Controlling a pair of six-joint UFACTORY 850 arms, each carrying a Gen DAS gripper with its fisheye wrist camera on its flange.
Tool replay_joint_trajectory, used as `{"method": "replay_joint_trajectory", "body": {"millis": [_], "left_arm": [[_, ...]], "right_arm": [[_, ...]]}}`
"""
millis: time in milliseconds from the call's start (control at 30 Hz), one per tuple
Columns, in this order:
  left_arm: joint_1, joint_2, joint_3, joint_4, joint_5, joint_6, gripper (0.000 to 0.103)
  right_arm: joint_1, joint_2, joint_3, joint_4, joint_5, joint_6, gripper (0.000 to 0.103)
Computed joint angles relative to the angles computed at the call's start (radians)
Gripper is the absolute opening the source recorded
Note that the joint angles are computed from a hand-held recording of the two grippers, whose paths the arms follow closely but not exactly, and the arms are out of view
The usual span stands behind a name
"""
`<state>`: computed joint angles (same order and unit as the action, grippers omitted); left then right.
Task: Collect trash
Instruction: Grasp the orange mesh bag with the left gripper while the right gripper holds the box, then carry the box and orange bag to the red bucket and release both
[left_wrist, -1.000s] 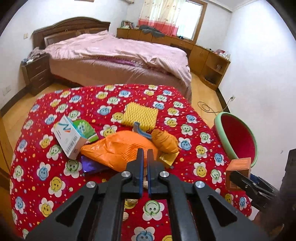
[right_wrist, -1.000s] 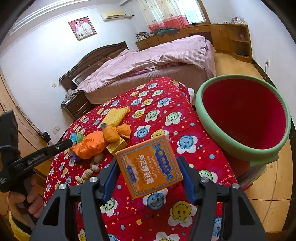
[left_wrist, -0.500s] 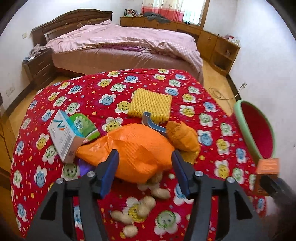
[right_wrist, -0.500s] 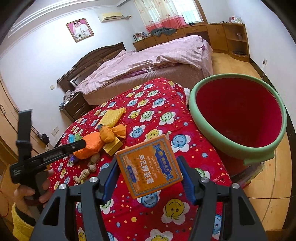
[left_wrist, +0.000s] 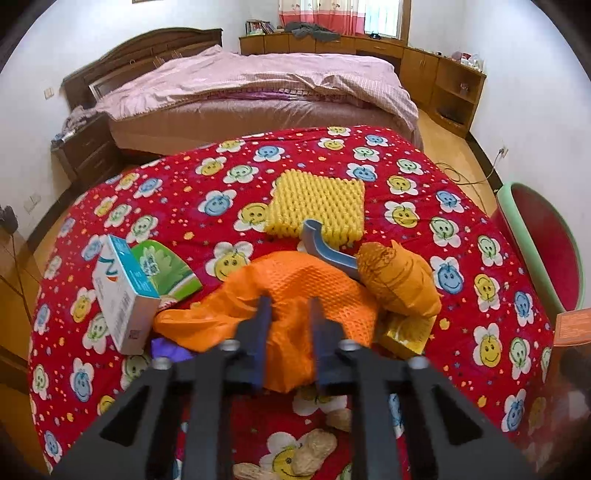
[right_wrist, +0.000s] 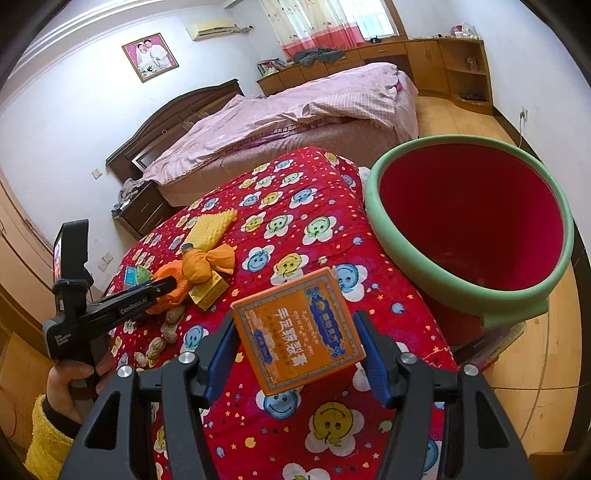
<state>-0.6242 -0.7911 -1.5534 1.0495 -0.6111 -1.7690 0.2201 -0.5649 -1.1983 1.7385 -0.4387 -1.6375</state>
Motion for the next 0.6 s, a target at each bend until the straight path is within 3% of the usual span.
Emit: {"method": "replay_joint_trajectory", "body": {"millis": [167, 600], "left_arm": [[-0.004, 0.026, 0.035, 0.049, 0.016, -0.069, 0.005], [-0.065, 0.113, 0.086, 0.232, 0.009, -0.230, 0.004]], "right_arm": [[-0.001, -0.002, -0.002, -0.001, 0.000, 0.001, 0.064], [-0.005, 0.024, 0.023, 0.072, -0.014, -0.077, 0.064]]}}
